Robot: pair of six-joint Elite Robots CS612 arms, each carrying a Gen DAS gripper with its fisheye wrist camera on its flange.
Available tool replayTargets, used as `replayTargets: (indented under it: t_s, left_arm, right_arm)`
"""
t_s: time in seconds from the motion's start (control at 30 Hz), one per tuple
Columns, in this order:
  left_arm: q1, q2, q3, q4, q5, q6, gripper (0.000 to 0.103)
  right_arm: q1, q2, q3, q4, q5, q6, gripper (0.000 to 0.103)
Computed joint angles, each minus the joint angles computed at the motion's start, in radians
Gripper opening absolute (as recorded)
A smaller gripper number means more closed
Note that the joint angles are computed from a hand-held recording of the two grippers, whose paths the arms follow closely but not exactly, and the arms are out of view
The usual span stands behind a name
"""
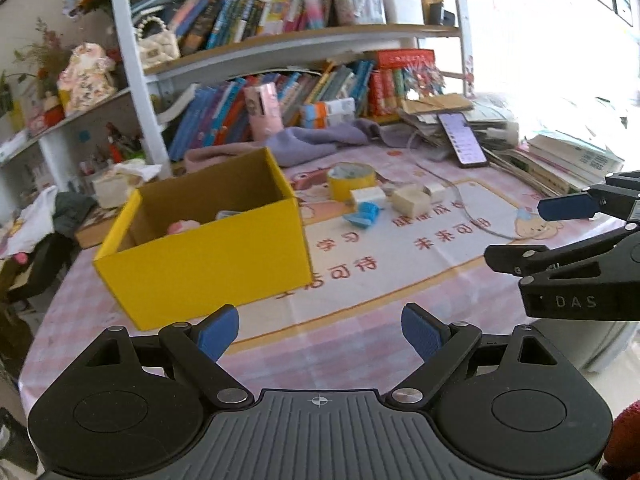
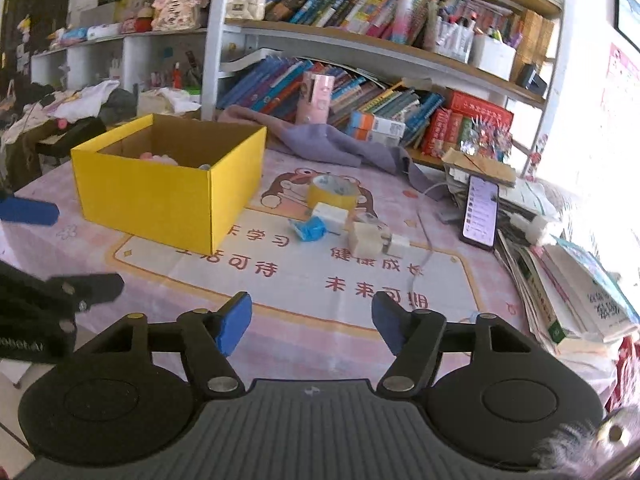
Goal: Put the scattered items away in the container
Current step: 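Withdraw both grippers from the box back toward the remaining items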
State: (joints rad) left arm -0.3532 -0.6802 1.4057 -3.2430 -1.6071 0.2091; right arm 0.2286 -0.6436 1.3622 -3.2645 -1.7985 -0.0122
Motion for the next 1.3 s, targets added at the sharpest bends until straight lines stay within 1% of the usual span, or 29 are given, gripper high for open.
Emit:
replayTargets:
  t_s: [0.17, 0.33, 0.47, 0.57, 0.9, 1.07, 1.3]
  left_arm:
    - [-0.005, 0.011, -0.019, 0.007, -0.027, 0.031, 0.091]
    - [-0.010, 0.025, -0.050, 0.036, -0.045, 0.039, 0.091]
    - [-0.012, 0.035, -0.065, 0.035, -0.075, 0.057, 0.091]
    - [-0.014, 0.043, -0.081, 0.045, -0.092, 0.068, 0.091]
    - [-0.028, 0.078, -0.152, 0.097, -0.102, 0.077, 0.091]
    - [-0.038, 0.103, -0.200, 0.133, -0.109, 0.105, 0.091]
    - [-0.049, 0.149, -0.297, 0.193, -0.096, 0.078, 0.091]
  right_arm:
    - [-0.010, -0.012, 0.009, 0.044, 0.012, 0.045, 0.067]
    - [-0.016, -0.013, 0.008, 0.069, -0.014, 0.070, 0.067]
    - [-0.019, -0.012, 0.001, 0.095, -0.037, 0.076, 0.068]
    - [-0.024, -0.009, -0.007, 0.095, -0.038, 0.077, 0.068]
    - [-0.043, 0.009, -0.043, 0.118, -0.041, 0.078, 0.069]
    - [-0.057, 0.024, -0.072, 0.143, -0.029, 0.077, 0.068]
    - [-0.084, 0.046, -0.122, 0.179, -0.006, 0.068, 0.068]
